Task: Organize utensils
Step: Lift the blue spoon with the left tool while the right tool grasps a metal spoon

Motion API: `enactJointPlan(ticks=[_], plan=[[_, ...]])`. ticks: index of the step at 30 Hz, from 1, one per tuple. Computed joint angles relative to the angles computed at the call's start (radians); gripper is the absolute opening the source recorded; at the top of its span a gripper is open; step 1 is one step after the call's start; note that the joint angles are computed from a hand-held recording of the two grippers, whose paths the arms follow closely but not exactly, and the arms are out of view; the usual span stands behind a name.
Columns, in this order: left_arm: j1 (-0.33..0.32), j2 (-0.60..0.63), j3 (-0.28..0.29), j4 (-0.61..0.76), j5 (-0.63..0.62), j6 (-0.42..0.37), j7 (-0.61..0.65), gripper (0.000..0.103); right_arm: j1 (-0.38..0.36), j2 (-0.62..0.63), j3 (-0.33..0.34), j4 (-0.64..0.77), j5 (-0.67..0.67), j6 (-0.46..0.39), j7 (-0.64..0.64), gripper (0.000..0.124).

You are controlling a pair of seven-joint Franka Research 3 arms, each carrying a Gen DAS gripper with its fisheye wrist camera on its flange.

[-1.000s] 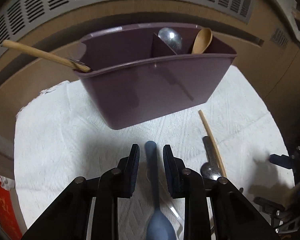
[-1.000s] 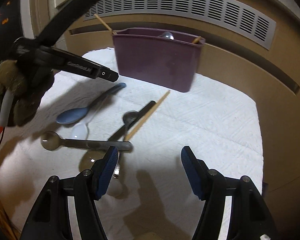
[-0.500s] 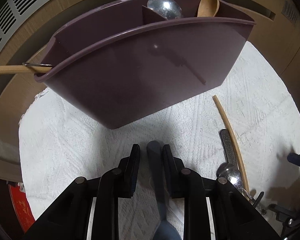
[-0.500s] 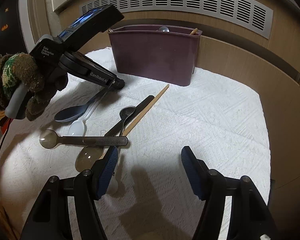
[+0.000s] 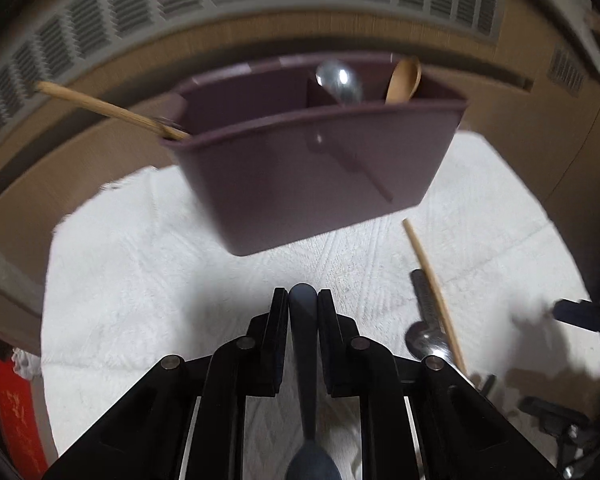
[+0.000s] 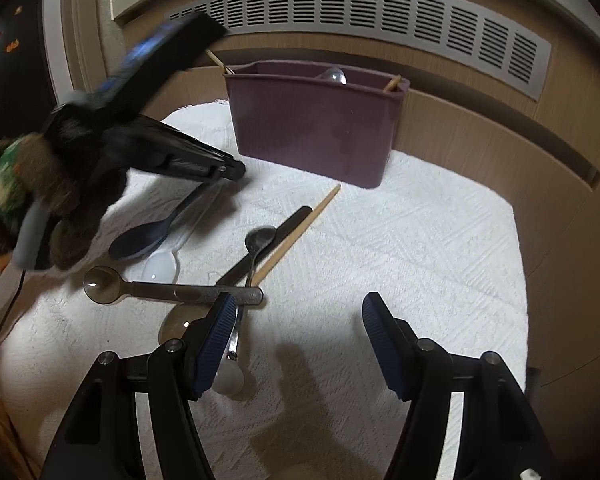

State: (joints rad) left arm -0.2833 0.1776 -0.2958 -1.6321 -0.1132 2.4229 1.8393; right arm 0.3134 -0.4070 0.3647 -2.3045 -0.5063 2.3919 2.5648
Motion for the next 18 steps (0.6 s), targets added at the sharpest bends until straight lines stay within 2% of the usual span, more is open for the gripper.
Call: enactJointPlan(ticks=[2,5,9,11,12,16,18], plan=[[0.029,-0.080,-0.002,-0.088,-0.090,0.077,0.047,0.015,0.000,0.021,0.000,0.031,-0.003,-0.018,-0.018,0.063],[0.038,-0.168,0.022,-0.178,-0.178,0.146,0.073,0.015,0.007,0.070,-0.015,0.082,-0.001,-0.012,-0.046,0.063],[0.047,-0.228,0.076,-0.217,-0.310,0.161,0.114,0.015,0.029,0.175,-0.069,0.169,0.057,0.049,-0.109,0.059],[0.050,-0.252,0.102,-0.243,-0.366,0.177,0.151,0.015,0.043,0.234,-0.092,0.220,0.088,0.059,-0.140,0.046],[0.048,-0.270,0.113,-0.264,-0.402,0.194,0.178,0.015,0.051,0.271,-0.104,0.251,0.105,0.066,-0.161,0.044],[0.041,-0.315,0.156,-0.310,-0.486,0.201,0.238,0.015,0.086,0.385,-0.142,0.363,0.086,0.019,-0.130,0.039],[0.040,-0.331,0.172,-0.332,-0.519,0.208,0.250,0.015,0.104,0.431,-0.169,0.405,0.103,0.000,-0.106,0.032]])
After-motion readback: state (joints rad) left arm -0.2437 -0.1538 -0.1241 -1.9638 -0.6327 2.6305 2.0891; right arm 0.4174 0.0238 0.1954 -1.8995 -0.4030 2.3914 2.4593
